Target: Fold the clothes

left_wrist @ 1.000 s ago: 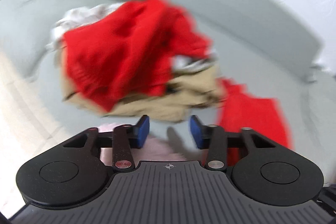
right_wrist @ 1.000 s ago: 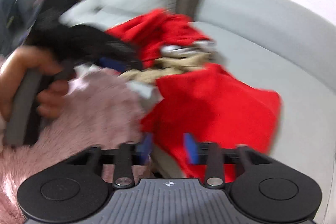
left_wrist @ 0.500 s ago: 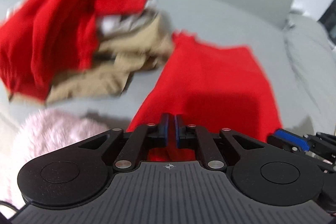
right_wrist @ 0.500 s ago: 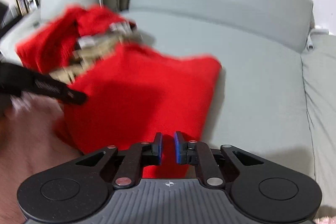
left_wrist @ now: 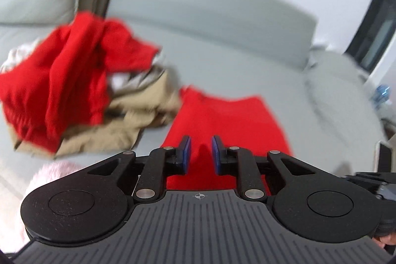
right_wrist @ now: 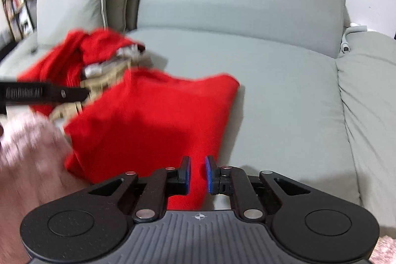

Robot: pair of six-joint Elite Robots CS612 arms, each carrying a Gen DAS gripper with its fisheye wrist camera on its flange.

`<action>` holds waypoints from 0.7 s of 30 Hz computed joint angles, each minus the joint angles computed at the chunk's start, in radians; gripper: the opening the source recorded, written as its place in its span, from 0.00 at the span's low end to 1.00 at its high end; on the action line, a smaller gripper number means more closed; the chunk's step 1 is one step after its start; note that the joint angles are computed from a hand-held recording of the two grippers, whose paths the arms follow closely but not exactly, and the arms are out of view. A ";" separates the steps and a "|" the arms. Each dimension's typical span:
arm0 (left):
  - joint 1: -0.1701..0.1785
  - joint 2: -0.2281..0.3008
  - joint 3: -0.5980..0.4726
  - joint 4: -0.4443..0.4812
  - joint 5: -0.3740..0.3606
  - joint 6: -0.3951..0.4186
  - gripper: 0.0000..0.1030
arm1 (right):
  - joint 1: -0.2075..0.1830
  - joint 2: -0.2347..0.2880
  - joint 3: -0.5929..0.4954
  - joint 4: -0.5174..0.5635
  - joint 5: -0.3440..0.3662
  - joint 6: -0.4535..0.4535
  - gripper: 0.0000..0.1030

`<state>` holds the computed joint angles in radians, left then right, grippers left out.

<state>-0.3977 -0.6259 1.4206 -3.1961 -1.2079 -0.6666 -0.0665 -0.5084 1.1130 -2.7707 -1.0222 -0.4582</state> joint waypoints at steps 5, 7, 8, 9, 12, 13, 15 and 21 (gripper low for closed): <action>0.003 0.015 -0.063 0.185 -0.024 0.025 0.24 | 0.015 0.024 -0.045 -0.015 0.033 -0.019 0.11; 0.014 0.021 -0.115 0.389 -0.046 -0.043 0.24 | 0.022 0.035 -0.062 0.014 0.007 -0.037 0.11; 0.022 0.025 -0.132 0.455 -0.071 -0.075 0.23 | 0.027 0.042 -0.074 0.036 -0.014 -0.050 0.11; 0.026 0.025 -0.139 0.479 -0.091 -0.092 0.23 | 0.030 0.045 -0.082 0.065 -0.039 -0.067 0.11; 0.033 0.019 -0.131 0.468 -0.121 -0.104 0.24 | 0.029 0.046 -0.074 0.081 -0.058 -0.124 0.11; 0.034 0.013 -0.119 0.449 -0.129 -0.109 0.26 | 0.028 0.043 -0.069 0.080 -0.056 -0.136 0.11; 0.034 0.004 -0.090 0.376 -0.134 -0.123 0.30 | 0.024 0.035 -0.063 0.090 -0.050 -0.127 0.13; 0.039 0.000 -0.047 0.122 -0.104 -0.111 0.37 | 0.006 0.045 -0.100 0.043 0.012 0.003 0.20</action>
